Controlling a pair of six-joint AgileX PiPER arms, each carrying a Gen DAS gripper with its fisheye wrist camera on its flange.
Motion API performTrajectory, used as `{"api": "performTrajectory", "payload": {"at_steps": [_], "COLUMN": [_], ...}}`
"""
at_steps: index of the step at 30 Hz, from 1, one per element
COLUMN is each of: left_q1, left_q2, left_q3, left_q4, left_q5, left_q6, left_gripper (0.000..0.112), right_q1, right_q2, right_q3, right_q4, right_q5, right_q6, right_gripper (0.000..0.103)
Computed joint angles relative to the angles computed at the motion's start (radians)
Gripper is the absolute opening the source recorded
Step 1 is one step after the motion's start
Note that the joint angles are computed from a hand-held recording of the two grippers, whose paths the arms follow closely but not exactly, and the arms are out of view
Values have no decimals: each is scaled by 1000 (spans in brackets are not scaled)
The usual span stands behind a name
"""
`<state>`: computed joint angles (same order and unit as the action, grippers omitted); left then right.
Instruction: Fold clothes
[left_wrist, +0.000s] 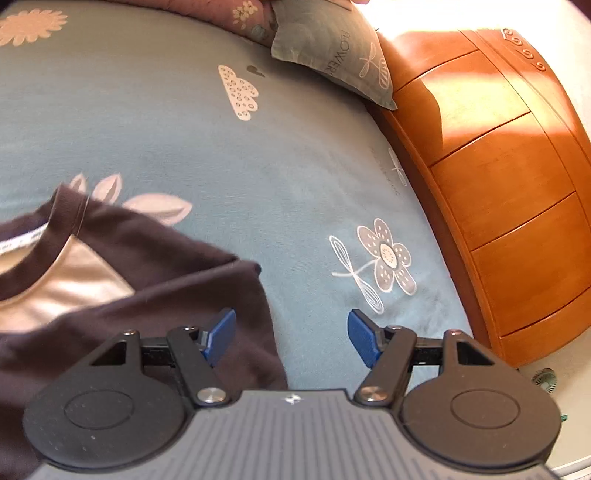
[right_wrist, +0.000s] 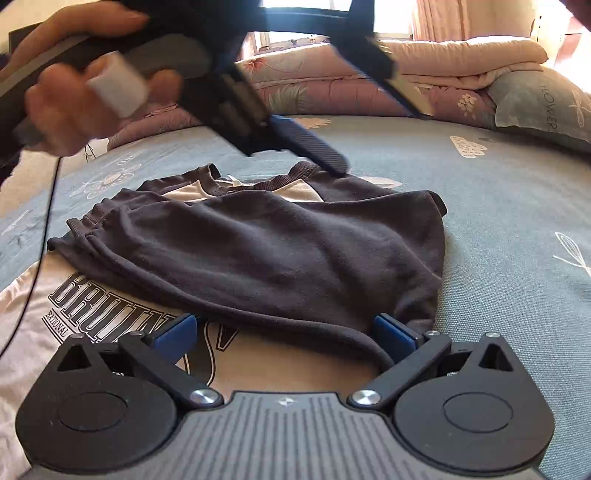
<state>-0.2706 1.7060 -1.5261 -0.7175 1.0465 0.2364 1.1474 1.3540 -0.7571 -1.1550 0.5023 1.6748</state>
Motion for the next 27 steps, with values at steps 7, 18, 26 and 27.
{"api": "performTrajectory", "payload": {"at_steps": [7,18,26,27], "left_q1": [-74,-46,-129,-136], "left_q2": [252,214,309,301], "left_q3": [-315,-270,-295,-284], "left_q4": [182,77,59,40], "left_q5": [68,152,63,44], "left_q6": [-118,-23,-84,-68], "left_gripper": [68,74,92,91], "right_q1": [-38,-34,-4,-6], "right_q2": [-39,-44,-33,-37], "right_q3": [46,55,38,42], "right_q4": [-58,-82,-40,-45], "right_q5": [-70,-72,-27,-32], "right_q6": [66,93,36,44], "right_gripper": [103,103,103,103]}}
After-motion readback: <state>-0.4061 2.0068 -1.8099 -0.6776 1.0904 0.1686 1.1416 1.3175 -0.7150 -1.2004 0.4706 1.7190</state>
